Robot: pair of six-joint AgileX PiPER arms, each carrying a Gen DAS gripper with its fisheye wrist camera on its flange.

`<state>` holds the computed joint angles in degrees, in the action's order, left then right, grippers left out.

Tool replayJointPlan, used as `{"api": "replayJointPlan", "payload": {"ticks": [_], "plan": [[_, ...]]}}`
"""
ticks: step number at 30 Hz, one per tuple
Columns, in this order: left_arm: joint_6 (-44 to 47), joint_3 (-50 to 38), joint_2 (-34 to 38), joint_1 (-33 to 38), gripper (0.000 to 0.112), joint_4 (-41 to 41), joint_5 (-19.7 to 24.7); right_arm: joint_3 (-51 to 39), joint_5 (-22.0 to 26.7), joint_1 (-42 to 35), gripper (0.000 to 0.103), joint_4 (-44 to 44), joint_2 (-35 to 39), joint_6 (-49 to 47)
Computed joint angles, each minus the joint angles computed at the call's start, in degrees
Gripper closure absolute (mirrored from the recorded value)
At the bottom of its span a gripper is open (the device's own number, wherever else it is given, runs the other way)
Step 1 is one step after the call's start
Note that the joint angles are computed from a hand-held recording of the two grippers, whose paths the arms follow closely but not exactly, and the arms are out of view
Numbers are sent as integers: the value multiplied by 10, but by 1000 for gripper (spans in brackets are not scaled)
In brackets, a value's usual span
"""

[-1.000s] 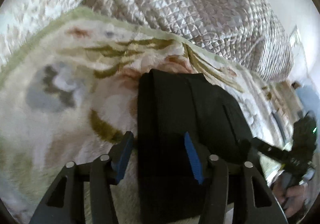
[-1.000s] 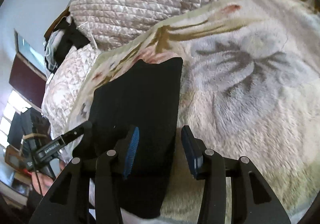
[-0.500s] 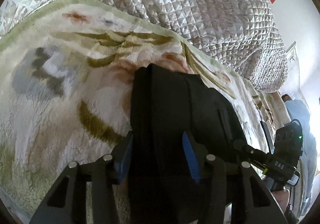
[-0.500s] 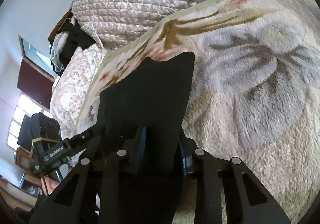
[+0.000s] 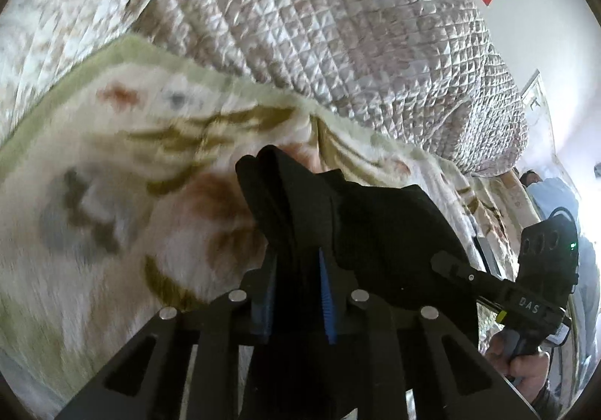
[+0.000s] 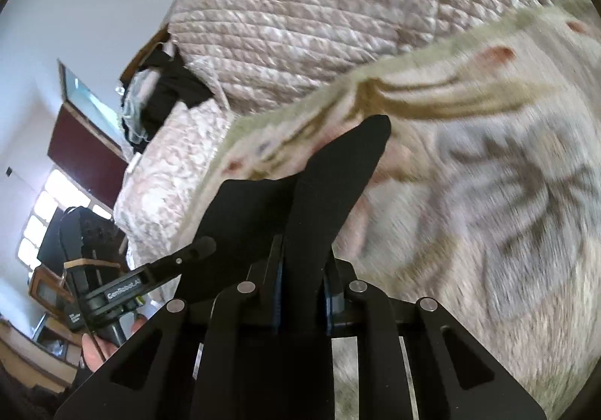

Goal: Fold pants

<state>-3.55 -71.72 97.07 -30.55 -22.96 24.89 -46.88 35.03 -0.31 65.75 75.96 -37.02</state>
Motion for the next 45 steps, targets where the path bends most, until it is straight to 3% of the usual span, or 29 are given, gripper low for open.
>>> {"api": "replayJointPlan", "payload": {"ticks": [11,16,19,23,28,31,36,40,45], "plan": [[-22,-218,139,54,90,66,82,-175,-17,26,87,-11,171,-14],[-96,-247,193,50,84,153,102,-221,-41,38,78,-111,248,63],[-100,-228,182,58,83,150,98,-191,-68,31,72,-124,228,69],[-175,-180,140,44,83,239,80,-171,-100,42,72,-253,176,176],[-210,-55,43,11,83,293,4,-119,-137,113,76,-432,92,315],[-250,-8,16,-18,83,342,-18,-92,-141,163,78,-525,74,385],[-349,4,29,-52,83,447,13,-66,-147,200,78,-613,88,455],[-383,31,-2,-52,83,460,10,-60,-134,203,78,-625,48,471],[-456,65,-19,-77,83,499,31,-29,-114,236,74,-712,3,574]]}}
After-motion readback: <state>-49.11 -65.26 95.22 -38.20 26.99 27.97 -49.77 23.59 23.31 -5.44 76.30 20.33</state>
